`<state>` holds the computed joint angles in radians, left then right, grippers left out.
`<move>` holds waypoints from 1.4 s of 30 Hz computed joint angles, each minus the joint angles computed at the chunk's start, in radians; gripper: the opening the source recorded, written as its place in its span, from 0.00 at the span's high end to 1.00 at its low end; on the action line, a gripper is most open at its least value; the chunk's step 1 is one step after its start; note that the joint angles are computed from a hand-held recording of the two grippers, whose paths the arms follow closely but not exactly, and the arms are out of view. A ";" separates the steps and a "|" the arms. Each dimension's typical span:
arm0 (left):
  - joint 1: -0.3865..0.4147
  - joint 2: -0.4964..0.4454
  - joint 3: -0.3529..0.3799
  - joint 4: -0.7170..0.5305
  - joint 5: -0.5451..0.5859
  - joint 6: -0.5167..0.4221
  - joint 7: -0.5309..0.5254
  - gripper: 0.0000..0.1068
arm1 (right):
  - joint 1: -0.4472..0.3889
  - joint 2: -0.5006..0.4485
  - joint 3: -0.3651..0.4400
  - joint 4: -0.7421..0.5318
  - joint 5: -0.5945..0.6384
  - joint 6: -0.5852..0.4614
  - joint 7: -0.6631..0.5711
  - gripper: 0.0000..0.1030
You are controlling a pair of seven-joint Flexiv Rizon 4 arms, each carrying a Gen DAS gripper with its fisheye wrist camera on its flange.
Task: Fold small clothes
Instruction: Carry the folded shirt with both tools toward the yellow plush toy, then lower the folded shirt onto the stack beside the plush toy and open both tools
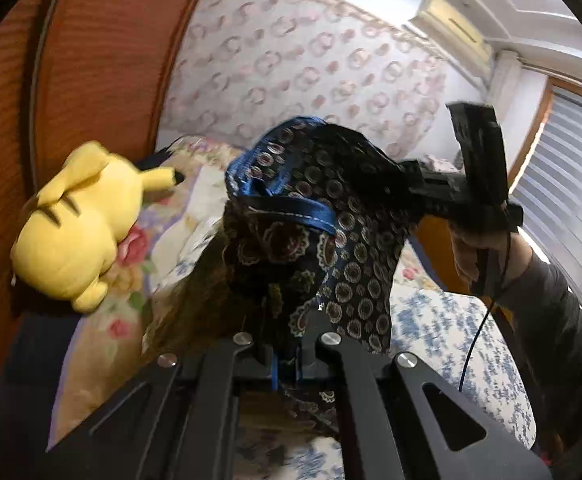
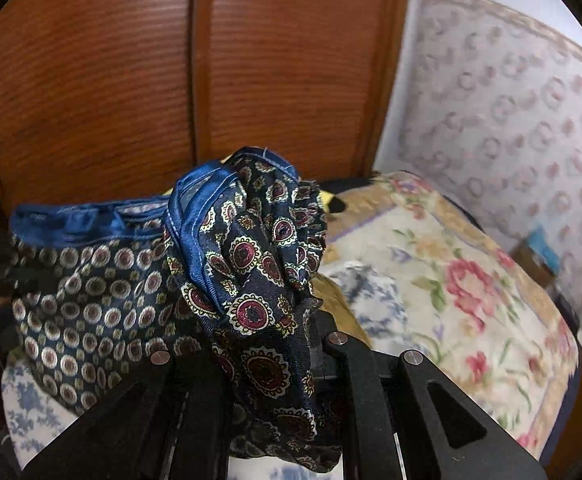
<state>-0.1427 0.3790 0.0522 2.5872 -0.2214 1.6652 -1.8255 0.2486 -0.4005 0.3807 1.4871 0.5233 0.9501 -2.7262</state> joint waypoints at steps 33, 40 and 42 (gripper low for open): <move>0.198 0.085 -0.097 0.040 0.203 -0.158 -0.192 0.97 | -0.047 -0.102 0.018 -0.037 -0.034 -0.006 0.270 0.59; 0.215 0.091 -0.110 0.030 0.232 -0.183 -0.207 0.96 | -0.072 -0.167 0.023 -0.198 0.023 -0.206 0.285 0.94; 0.209 0.087 -0.108 0.030 0.234 -0.180 -0.210 0.96 | -0.107 -0.155 0.062 -0.201 0.137 -0.128 0.201 0.95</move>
